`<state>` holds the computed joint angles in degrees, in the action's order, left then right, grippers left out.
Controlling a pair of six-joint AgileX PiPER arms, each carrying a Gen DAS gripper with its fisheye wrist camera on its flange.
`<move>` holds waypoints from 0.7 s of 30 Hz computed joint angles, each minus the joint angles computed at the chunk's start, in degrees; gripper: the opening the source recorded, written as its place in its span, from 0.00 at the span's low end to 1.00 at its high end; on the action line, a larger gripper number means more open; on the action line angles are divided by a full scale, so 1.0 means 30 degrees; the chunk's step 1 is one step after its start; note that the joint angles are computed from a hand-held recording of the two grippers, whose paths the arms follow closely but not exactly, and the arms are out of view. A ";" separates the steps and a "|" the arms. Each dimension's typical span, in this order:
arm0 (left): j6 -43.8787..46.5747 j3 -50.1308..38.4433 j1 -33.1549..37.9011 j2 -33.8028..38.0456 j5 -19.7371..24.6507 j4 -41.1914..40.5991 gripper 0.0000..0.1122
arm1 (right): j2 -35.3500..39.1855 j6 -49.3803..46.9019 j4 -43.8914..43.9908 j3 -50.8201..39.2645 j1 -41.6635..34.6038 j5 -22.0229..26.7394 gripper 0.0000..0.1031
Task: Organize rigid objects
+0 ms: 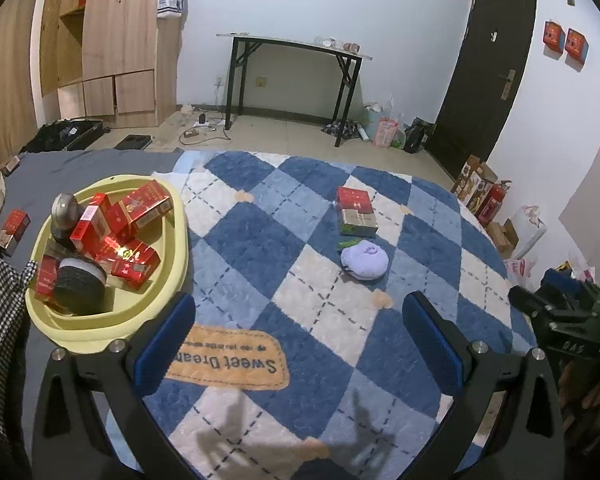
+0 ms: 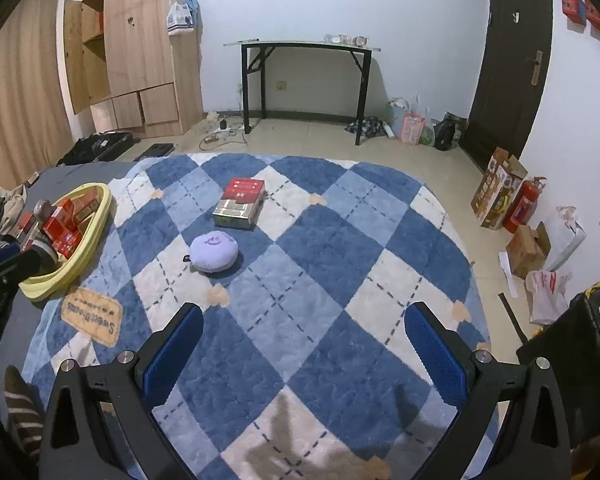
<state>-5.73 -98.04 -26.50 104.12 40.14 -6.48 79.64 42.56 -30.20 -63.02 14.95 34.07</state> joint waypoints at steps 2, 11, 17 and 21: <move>-0.0052 -0.0072 -0.0092 -0.0035 0.0065 0.0069 0.92 | 0.0028 -0.0009 0.0009 -0.0014 -0.0029 -0.0090 1.00; -0.0876 -0.0569 -0.0515 -0.0026 0.0191 0.0706 0.92 | 0.0202 0.0271 -0.0190 0.0386 -0.0265 -0.1167 1.00; -0.1577 -0.0617 -0.0409 -0.0349 0.0184 0.0675 0.92 | 0.0007 0.0482 -0.0256 0.0603 -0.0332 -0.1352 1.00; -0.1889 -0.0532 -0.0407 -0.0519 -0.0222 0.0615 0.92 | -0.0244 0.0616 -0.0199 0.0802 -0.0513 -0.1591 1.00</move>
<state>-11.40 -99.64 -27.72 102.56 39.47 -4.63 78.91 44.41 -30.80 -60.61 13.41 29.30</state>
